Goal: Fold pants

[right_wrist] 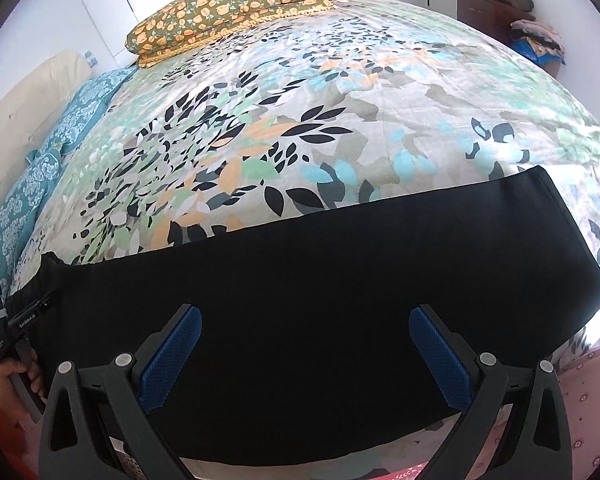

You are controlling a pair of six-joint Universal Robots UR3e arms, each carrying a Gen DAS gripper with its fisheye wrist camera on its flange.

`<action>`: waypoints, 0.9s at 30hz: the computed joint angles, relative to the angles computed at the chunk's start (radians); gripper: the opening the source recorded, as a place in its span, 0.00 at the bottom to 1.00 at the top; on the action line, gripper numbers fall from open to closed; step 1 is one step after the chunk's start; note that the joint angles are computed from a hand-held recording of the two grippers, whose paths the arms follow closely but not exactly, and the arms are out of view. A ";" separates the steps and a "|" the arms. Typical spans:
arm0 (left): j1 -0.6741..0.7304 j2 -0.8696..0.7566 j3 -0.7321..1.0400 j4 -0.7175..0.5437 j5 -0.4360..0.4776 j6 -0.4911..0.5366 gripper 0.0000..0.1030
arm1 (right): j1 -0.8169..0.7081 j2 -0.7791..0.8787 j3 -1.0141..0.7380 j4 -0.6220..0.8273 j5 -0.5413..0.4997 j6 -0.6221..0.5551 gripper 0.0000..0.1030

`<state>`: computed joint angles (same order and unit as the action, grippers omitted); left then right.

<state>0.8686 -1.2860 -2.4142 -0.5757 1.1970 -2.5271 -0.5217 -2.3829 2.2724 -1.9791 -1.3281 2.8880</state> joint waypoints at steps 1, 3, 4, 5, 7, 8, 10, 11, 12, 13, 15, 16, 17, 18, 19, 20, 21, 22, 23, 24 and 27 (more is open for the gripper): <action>-0.001 0.000 -0.001 0.001 0.001 0.000 1.00 | 0.002 0.002 0.001 -0.002 -0.002 0.002 1.00; -0.002 0.000 -0.004 0.007 0.003 -0.002 1.00 | 0.003 0.004 0.001 -0.001 -0.005 0.001 1.00; -0.002 -0.001 -0.002 0.007 0.003 -0.002 1.00 | 0.002 0.008 0.000 -0.001 -0.004 0.000 1.00; -0.002 0.000 -0.005 0.009 0.003 -0.003 1.00 | 0.002 0.009 0.000 -0.001 -0.004 0.000 1.00; -0.002 -0.001 -0.004 0.010 0.003 -0.004 1.00 | 0.005 0.011 0.000 -0.003 -0.006 0.002 1.00; -0.003 -0.001 -0.005 0.011 0.003 -0.004 1.00 | 0.008 0.012 0.000 -0.005 -0.007 0.003 1.00; -0.003 -0.002 -0.005 0.012 0.003 -0.004 1.00 | 0.010 0.013 0.001 -0.006 -0.008 0.003 1.00; -0.003 -0.001 -0.007 0.013 0.003 -0.004 1.00 | 0.011 0.013 0.001 -0.007 -0.008 0.004 1.00; -0.004 -0.002 -0.009 0.020 0.006 -0.006 1.00 | 0.011 0.013 0.001 -0.007 -0.007 0.004 1.00; -0.003 -0.004 -0.008 0.020 0.005 -0.006 1.00 | 0.004 0.012 -0.003 -0.001 0.000 0.000 1.00; -0.005 -0.003 -0.012 0.029 0.007 -0.010 1.00 | -0.028 0.004 -0.019 0.021 0.026 -0.021 1.00; -0.003 -0.004 -0.011 0.028 0.005 -0.009 1.00 | -0.062 -0.011 -0.030 0.037 0.050 -0.040 1.00; -0.002 -0.005 -0.009 0.027 0.003 -0.009 1.00 | -0.105 -0.021 -0.043 0.059 0.081 -0.067 1.00; -0.001 -0.009 -0.006 0.028 0.001 -0.008 1.00 | -0.150 -0.014 -0.069 0.088 0.112 -0.098 1.00; -0.001 -0.009 -0.004 0.027 0.001 -0.008 1.00 | -0.193 0.017 -0.109 0.124 0.141 -0.131 1.00; -0.002 -0.014 0.000 0.029 0.001 -0.009 1.00 | -0.220 0.078 -0.160 0.162 0.159 -0.159 1.00; -0.001 -0.008 -0.006 0.028 0.000 -0.008 1.00 | -0.237 0.168 -0.229 0.216 0.169 -0.190 1.00; -0.001 -0.014 -0.001 0.031 0.000 -0.009 1.00 | -0.247 0.273 -0.305 0.276 0.168 -0.214 1.00; -0.001 -0.012 -0.006 0.036 0.000 -0.009 1.00 | -0.253 0.373 -0.375 0.321 0.151 -0.229 1.00; -0.002 -0.019 -0.002 0.040 0.001 -0.011 1.00 | -0.252 0.438 -0.419 0.325 0.115 -0.230 1.00; -0.001 -0.023 0.000 0.043 0.001 -0.012 1.00 | -0.259 0.560 -0.503 0.237 -0.015 -0.241 1.00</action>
<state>0.8672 -1.3086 -2.4143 -0.5325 1.1977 -2.5396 -0.7810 -1.8233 1.7697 -1.7419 -1.3429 2.6472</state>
